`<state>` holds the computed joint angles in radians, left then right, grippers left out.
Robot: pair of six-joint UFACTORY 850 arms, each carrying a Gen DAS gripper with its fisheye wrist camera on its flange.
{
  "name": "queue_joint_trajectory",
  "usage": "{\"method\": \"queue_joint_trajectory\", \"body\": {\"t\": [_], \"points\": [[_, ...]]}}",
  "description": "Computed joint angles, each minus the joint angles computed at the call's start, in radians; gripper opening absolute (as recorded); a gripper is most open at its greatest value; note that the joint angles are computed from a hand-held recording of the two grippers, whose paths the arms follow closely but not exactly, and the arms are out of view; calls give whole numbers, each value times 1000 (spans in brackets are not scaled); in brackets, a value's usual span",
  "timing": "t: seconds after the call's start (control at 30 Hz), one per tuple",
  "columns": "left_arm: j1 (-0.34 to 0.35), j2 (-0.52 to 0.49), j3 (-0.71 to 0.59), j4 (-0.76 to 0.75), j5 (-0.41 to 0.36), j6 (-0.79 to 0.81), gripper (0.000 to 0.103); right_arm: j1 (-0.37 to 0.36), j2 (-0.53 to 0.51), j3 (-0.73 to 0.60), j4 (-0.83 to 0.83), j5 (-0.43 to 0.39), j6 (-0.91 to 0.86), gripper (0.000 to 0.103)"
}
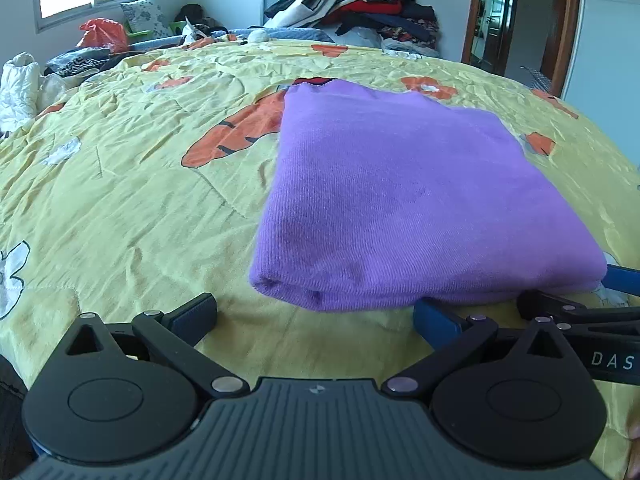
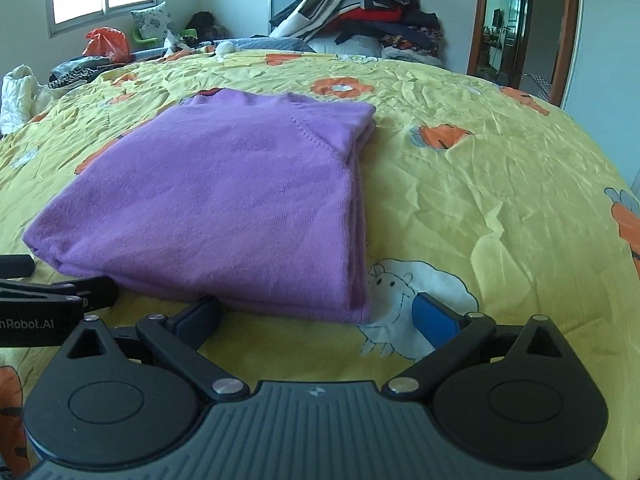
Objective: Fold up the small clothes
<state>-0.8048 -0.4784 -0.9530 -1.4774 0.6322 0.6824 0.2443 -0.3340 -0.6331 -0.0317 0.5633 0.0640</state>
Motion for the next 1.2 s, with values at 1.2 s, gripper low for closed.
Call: {"method": "queue_joint_trajectory", "body": {"t": [1.2], "points": [[20, -7, -8, 42, -21, 3, 103, 12, 15, 27, 19, 12, -13, 103]]}}
